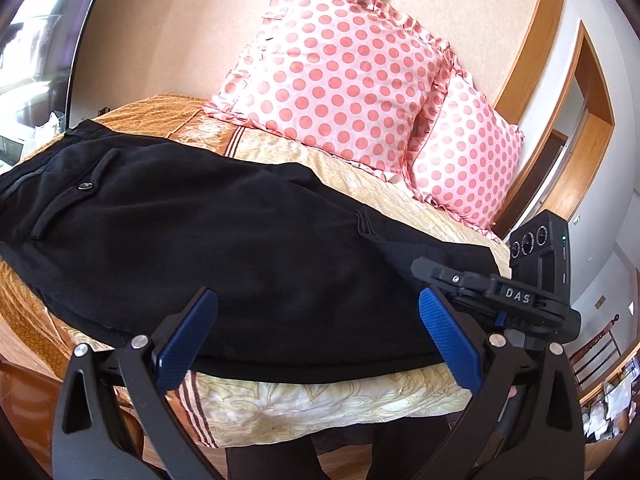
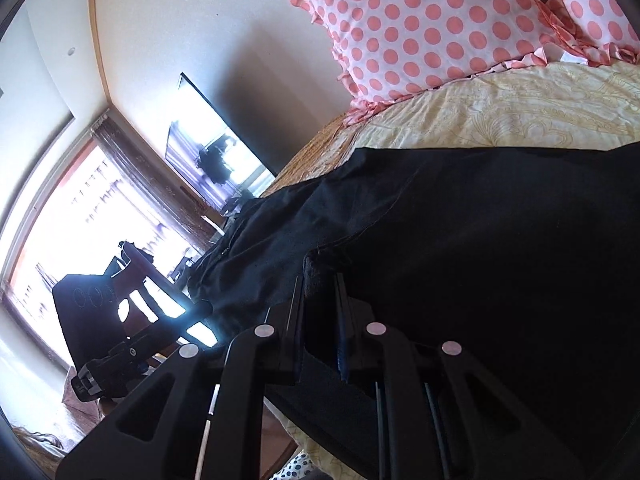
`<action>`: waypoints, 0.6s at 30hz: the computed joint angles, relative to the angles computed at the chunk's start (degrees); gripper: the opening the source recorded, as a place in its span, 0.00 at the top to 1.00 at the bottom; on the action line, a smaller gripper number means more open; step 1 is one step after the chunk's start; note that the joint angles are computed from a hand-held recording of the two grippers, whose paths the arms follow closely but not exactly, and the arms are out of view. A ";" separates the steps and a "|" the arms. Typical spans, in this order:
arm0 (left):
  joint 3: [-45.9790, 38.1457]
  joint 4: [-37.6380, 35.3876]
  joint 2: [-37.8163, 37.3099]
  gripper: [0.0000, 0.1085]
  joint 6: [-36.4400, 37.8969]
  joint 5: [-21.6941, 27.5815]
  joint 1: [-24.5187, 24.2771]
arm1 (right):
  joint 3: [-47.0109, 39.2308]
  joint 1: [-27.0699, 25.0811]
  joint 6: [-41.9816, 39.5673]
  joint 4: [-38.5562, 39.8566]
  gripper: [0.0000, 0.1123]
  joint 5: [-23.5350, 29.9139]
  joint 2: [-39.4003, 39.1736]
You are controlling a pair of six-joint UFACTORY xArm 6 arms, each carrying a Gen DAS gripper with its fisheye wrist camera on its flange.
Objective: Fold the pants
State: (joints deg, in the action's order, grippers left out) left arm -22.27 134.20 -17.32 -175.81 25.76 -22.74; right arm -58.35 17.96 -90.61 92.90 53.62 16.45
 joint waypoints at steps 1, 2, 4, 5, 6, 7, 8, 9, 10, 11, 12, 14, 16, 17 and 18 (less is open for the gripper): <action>0.16 -0.25 -0.21 0.07 0.14 0.06 0.08 | -0.42 0.20 -0.57 1.12 0.88 -0.33 0.02; 0.31 -0.18 -0.41 0.07 -0.18 0.11 0.13 | -0.59 0.58 -1.56 2.21 0.88 -1.01 -0.07; 0.62 0.42 -0.73 0.07 -1.21 0.17 0.30 | -0.80 2.17 -3.09 2.15 0.88 -3.79 0.11; 0.81 0.60 -0.88 0.07 -1.64 0.21 0.28 | -0.95 3.00 -3.13 1.17 0.88 -5.16 0.63; 0.93 0.62 -1.05 0.07 -1.77 0.17 0.29 | -1.23 3.74 -2.69 -0.03 0.88 -6.57 1.30; 1.19 0.39 -1.27 0.07 -1.55 0.25 0.23 | -1.19 4.13 -2.56 -0.73 0.87 -7.44 1.78; 1.26 -0.01 -1.34 0.07 -1.05 0.30 0.23 | -1.12 4.30 -2.32 -1.30 0.87 -7.93 2.08; 1.49 -0.72 -1.55 0.07 -0.25 0.44 0.17 | -0.94 4.22 -2.37 -1.61 0.86 -7.89 2.19; 1.49 -0.85 -1.54 0.07 -0.03 0.41 0.25 | -0.60 4.03 -2.31 -2.27 0.81 -7.49 1.97; 1.64 -1.03 -1.71 0.07 0.12 0.39 0.31 | -0.38 3.83 -1.97 -3.32 0.72 -6.87 1.71; 1.79 -0.97 -1.92 0.07 0.03 0.35 0.42 | 0.03 3.49 -1.88 -4.38 0.66 -5.73 1.20; 2.03 -0.81 -2.34 0.07 -0.12 0.22 0.70 | 0.91 2.45 -2.15 -5.63 0.52 -2.50 -0.16; 2.45 -1.20 -2.85 0.07 0.21 0.55 0.75 | 2.52 1.80 -5.55 -2.10 0.52 -2.67 -2.78; 2.61 -1.23 -3.09 0.07 0.21 0.65 0.79 | 3.11 2.43 -8.25 1.42 0.52 -6.03 -4.10; 2.87 -1.17 -3.42 0.07 0.06 0.75 0.82 | 3.46 3.64 -13.24 7.02 0.52 -11.79 -5.39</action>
State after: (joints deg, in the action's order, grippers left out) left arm -19.40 133.04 -20.74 -175.74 26.51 -21.92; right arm -54.90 21.60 -103.85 99.92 41.82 11.06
